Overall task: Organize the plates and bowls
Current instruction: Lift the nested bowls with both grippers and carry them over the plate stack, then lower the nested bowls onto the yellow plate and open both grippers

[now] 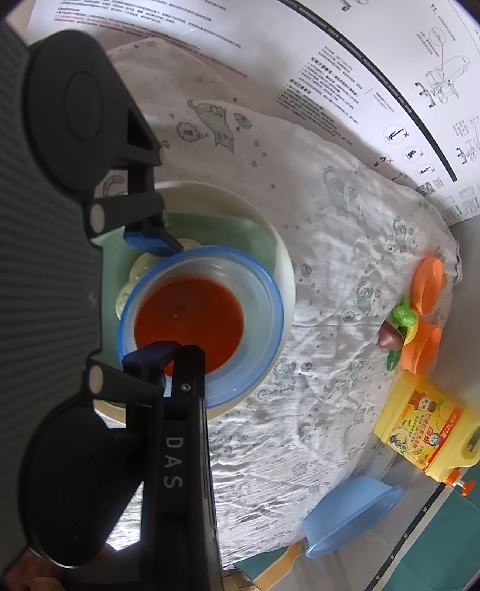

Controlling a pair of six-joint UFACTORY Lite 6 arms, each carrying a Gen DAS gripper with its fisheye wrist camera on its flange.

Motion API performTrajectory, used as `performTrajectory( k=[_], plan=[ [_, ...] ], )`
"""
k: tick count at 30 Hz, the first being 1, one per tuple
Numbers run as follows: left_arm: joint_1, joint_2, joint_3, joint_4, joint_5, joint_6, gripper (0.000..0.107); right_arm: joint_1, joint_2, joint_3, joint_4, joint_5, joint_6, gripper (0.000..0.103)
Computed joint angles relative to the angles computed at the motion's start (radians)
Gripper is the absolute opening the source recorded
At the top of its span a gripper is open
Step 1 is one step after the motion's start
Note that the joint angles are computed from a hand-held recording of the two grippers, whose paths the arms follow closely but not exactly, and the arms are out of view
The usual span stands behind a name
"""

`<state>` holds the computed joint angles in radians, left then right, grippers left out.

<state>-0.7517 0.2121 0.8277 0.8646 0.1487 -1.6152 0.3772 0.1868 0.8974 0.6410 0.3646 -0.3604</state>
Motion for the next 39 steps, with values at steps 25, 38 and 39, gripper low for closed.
performTrajectory(
  k=[25, 38, 39],
  plan=[
    [-0.038, -0.041, -0.018, 0.079, 0.089, -0.084, 0.069, -0.001, -0.066, -0.053, -0.003, -0.015, 0.012, 0.042],
    [-0.097, -0.115, -0.033, 0.221, 0.212, -0.224, 0.102, -0.077, -0.205, -0.128, 0.102, -0.025, -0.08, 0.09],
    [-0.112, -0.117, -0.028, 0.232, 0.233, -0.231, 0.103, -0.09, -0.226, -0.14, 0.119, -0.025, -0.101, 0.094]
  ],
)
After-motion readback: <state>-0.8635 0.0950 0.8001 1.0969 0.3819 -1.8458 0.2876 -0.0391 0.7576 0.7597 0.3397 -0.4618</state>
